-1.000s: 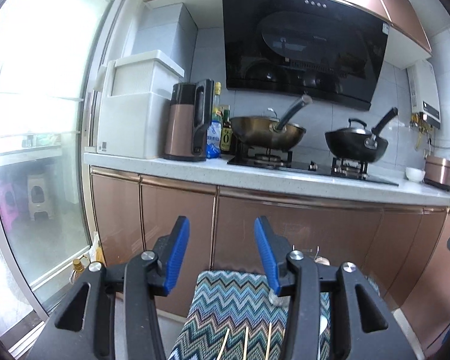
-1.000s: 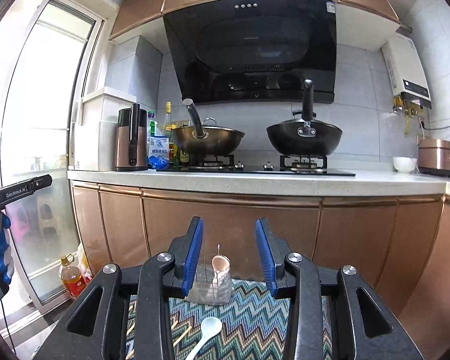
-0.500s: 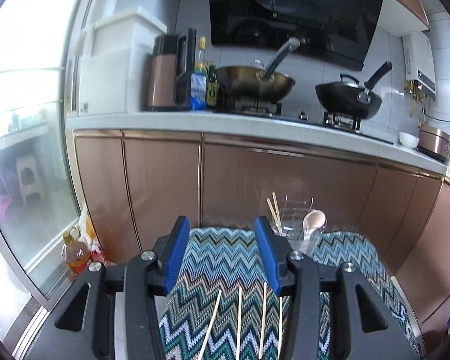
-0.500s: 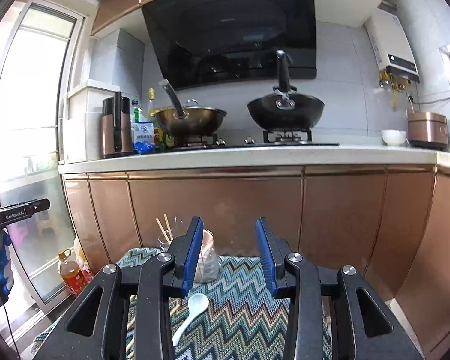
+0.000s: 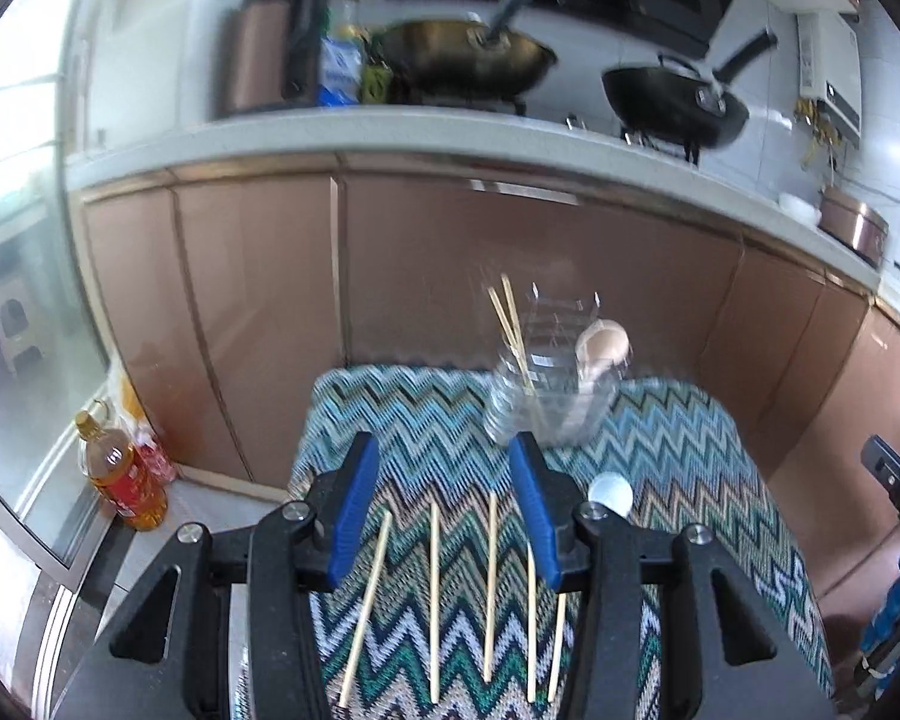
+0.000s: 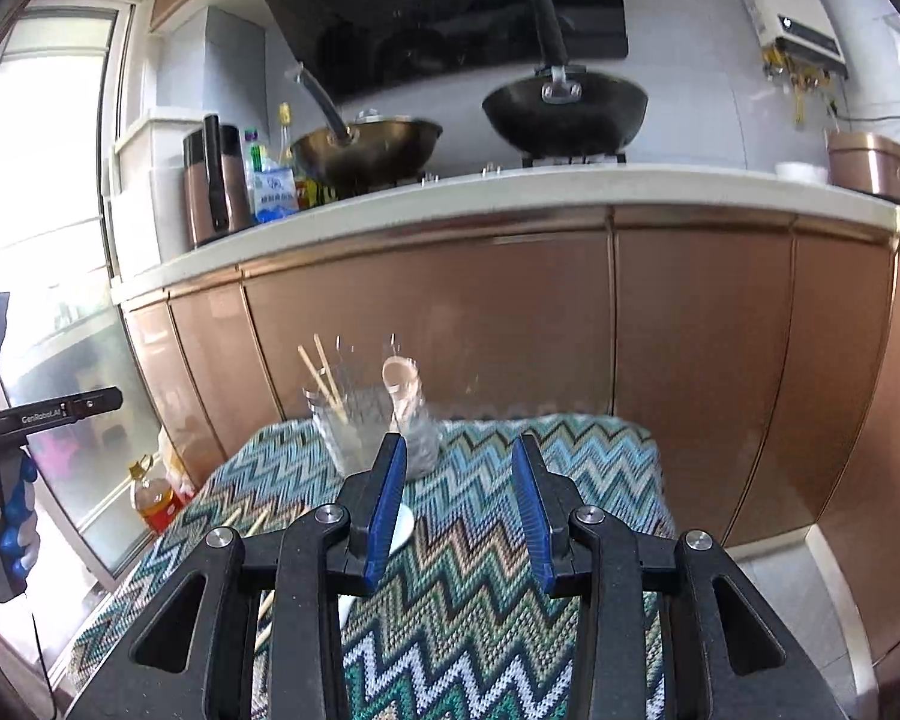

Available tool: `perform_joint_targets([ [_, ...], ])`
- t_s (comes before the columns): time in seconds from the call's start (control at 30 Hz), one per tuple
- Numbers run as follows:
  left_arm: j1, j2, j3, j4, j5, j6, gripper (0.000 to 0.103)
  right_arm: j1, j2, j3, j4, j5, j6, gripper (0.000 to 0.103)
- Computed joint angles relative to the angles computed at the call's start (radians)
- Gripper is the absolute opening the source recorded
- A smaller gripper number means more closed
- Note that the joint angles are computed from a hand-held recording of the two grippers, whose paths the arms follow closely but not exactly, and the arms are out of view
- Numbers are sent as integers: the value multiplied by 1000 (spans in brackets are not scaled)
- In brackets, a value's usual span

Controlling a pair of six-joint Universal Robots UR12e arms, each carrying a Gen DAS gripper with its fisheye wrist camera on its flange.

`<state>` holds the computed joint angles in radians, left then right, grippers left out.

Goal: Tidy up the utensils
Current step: 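Grasp a bamboo chopstick with left tool while right tool grasps the white spoon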

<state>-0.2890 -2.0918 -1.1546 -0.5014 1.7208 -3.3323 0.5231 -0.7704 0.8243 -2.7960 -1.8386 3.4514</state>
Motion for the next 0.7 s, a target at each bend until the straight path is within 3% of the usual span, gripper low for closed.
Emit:
perform_joint_targets([
  [0.5,31,-141,197,-374,-272,19,42,-36,90,-119,195,168,60,35],
  [0.7,29,-259,385,-605,-328,66,35,-66,169,-252,337,343,63,34],
])
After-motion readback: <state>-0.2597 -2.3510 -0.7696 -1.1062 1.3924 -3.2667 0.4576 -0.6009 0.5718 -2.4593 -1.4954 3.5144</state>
